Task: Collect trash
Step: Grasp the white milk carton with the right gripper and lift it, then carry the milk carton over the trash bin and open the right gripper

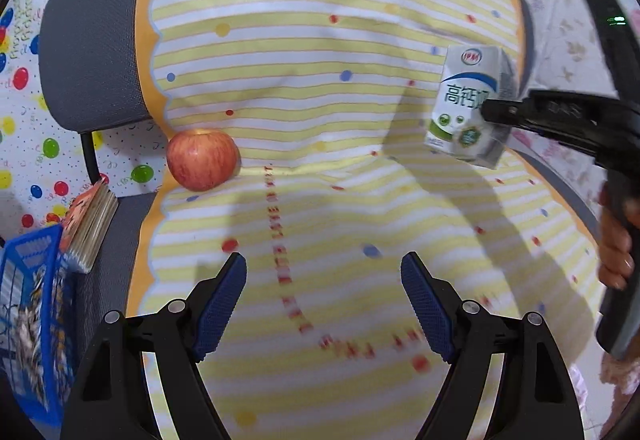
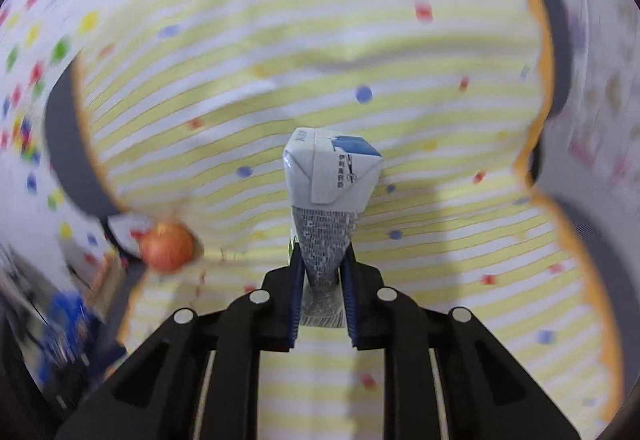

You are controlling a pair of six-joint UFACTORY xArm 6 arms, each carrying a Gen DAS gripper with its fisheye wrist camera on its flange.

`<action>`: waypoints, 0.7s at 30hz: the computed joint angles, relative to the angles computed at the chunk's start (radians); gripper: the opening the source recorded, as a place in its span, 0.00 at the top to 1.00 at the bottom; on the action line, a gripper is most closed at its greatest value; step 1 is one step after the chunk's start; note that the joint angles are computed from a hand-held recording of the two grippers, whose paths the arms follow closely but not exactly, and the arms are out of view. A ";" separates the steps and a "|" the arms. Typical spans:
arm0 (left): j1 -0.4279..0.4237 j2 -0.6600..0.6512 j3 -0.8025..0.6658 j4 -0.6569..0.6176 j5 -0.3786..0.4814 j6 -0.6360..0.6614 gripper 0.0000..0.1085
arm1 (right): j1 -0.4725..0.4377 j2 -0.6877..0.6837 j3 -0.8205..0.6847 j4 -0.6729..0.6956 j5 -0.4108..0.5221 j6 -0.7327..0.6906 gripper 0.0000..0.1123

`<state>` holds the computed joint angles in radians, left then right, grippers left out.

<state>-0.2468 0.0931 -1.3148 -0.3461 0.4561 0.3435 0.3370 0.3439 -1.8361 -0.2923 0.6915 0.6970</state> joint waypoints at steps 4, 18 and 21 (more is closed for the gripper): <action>-0.017 -0.115 0.123 -0.039 -0.015 0.037 0.27 | 0.034 -0.210 0.244 -0.086 -0.006 0.013 0.84; -0.174 -0.479 0.515 -0.091 -0.060 0.102 0.27 | 0.229 -0.799 0.847 -0.312 0.107 0.364 0.84; -0.229 -0.521 0.555 -0.117 -0.061 0.132 0.27 | 0.281 -0.898 0.920 -0.356 0.189 0.436 0.84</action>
<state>-0.4761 -0.4276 -0.7600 -0.4628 0.3951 0.4751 0.6182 -0.5538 -0.9161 -0.6488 0.8810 1.1330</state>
